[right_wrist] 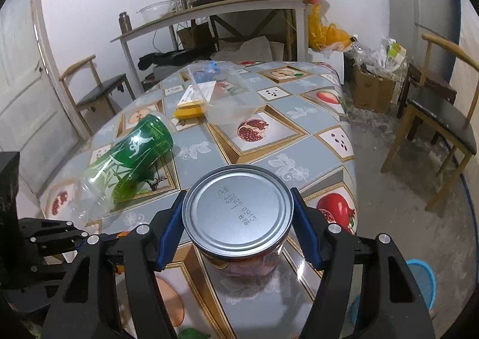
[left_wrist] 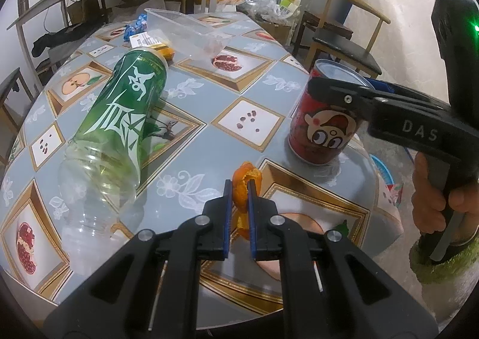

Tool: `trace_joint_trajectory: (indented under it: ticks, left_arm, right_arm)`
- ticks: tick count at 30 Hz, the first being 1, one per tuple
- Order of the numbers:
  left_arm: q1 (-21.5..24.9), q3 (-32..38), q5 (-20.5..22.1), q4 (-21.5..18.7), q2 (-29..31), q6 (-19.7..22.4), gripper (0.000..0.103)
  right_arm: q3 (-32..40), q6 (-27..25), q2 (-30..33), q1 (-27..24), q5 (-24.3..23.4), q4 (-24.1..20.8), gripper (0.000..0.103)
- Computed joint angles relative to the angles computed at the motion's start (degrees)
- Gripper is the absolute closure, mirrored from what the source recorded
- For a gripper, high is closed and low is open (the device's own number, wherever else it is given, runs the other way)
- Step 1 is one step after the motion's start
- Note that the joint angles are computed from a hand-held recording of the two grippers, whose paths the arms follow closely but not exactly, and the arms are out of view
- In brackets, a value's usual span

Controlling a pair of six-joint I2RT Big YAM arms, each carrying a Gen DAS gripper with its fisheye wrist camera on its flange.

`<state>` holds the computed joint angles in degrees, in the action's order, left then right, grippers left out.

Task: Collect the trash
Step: 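Carry the red can in the right tool while the left tool carries the orange peel toward the wastebasket, then open the right tool over the blue wastebasket while the left tool opens to drop the peel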

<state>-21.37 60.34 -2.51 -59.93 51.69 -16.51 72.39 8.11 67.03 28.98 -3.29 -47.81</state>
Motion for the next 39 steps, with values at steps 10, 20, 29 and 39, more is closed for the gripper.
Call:
trace_joint_trajectory:
  ticks: [10, 20, 29, 39]
  left_arm:
    - [-2.37, 1.87, 1.35, 1.03, 0.41, -0.12, 0.095]
    - [-8.19, 12.32, 7.76, 4.69, 10.89, 2.94, 0.095]
    - [-15.15, 29.62, 19.59, -0.05, 32.73, 3.65, 0.095]
    - [-22.31, 50.47, 20.72, -9.40, 54.43, 5.93, 0.068]
  right_arm:
    - [-2.78, 4.87, -6.47, -5.36, -3.61, 0.72, 0.039]
    - [-6.60, 9.43, -17.04, -22.84, -4.13, -1.17, 0.039]
    - [-11.22, 10.64, -17.08, -47.71, -10.76, -8.53, 0.039]
    - [-13.09, 13.96, -5.42, -58.12, -14.85, -4.06, 0.037]
